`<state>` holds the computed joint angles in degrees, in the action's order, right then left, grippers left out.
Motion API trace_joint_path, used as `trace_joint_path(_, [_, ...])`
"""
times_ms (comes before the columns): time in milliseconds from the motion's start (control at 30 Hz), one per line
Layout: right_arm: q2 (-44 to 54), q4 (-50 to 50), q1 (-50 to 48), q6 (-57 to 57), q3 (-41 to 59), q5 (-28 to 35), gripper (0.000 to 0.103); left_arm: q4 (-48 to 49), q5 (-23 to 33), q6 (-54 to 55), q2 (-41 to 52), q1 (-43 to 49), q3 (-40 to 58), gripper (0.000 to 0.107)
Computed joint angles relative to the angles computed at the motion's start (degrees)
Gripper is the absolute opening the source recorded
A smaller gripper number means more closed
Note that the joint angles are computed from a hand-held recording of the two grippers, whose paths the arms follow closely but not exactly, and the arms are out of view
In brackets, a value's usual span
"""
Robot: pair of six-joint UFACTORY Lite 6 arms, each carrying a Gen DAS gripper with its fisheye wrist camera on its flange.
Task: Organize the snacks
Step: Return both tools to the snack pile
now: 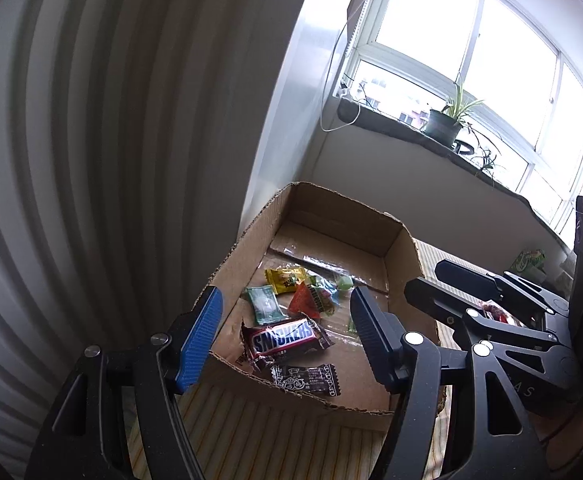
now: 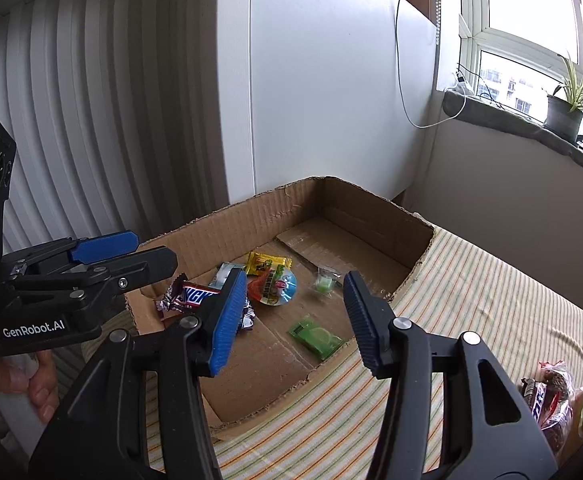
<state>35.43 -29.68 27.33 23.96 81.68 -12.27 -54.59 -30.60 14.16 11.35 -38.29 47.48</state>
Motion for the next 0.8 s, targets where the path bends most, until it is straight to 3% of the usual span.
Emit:
trace_joint_path(467, [-9.6,-0.9,-4.8,1.4,-13.7,-7.4,0.053,-14.2,-1.4,15.3,0.7,-5.9,5.4,0.066])
trace_joint_path(800, [-19.8,-10.9,-22.9,8.6,-29.8,-17.9,0.054,-30.1,-0.7,36.4,15.4,-13.3,27.1,0.066])
